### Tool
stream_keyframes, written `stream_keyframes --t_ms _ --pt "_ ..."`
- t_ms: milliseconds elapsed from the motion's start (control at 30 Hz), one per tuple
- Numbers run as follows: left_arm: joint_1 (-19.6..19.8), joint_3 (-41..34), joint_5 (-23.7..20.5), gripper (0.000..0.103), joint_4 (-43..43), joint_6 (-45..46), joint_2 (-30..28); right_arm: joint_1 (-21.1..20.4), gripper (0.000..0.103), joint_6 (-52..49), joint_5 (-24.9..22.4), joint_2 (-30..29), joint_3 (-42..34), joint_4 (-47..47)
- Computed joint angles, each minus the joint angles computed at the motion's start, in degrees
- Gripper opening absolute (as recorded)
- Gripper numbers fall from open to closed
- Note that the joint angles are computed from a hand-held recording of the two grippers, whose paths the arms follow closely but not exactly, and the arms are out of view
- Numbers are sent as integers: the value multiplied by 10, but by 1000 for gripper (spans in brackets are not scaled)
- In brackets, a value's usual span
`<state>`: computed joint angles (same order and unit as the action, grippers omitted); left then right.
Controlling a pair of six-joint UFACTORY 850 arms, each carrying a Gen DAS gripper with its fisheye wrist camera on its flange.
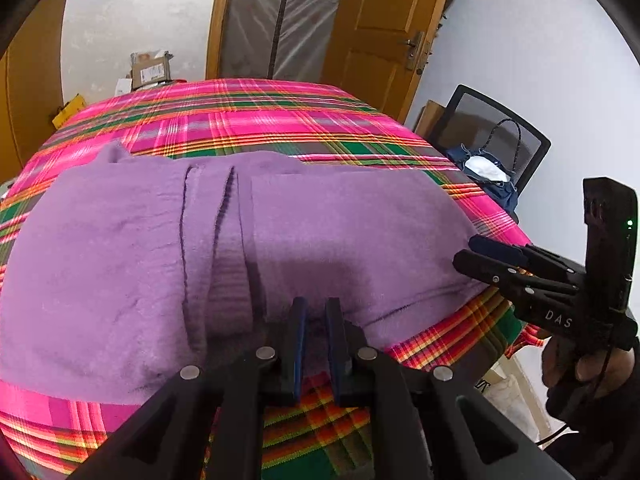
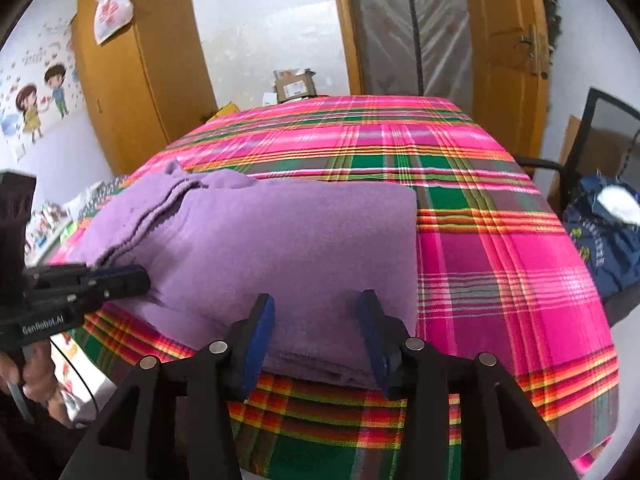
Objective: Fold clothes
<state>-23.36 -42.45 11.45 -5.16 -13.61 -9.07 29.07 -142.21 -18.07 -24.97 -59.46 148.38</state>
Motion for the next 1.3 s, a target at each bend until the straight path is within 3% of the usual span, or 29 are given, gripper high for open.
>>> stream_keyframes --t_ms 100,167,233,400,533,767,967,1300 --pt "5 9 7 9 19 -22 14 -13 56 118 -28 -1 0 -86" --pt "4 15 18 9 -12 12 27 -23 56 191 -51 -3 0 -137" --pt "5 16 23 9 14 -8 32 -28 56 223 -65 -4 0 -161" --pt "5 0 12 9 84 -65 10 -19 56 193 -26 6 -5 -167" --pt "5 -9 6 9 141 -125 -11 -30 56 203 -36 11 2 -169" --pt "8 0 28 9 158 -141 -10 -64 57 331 -47 8 2 -248" --pt "8 3 35 9 162 -148 -9 -84 57 402 -96 -1 0 -296" --pt "6 2 34 9 145 -137 -10 -88 57 485 -94 -47 -73 -401"
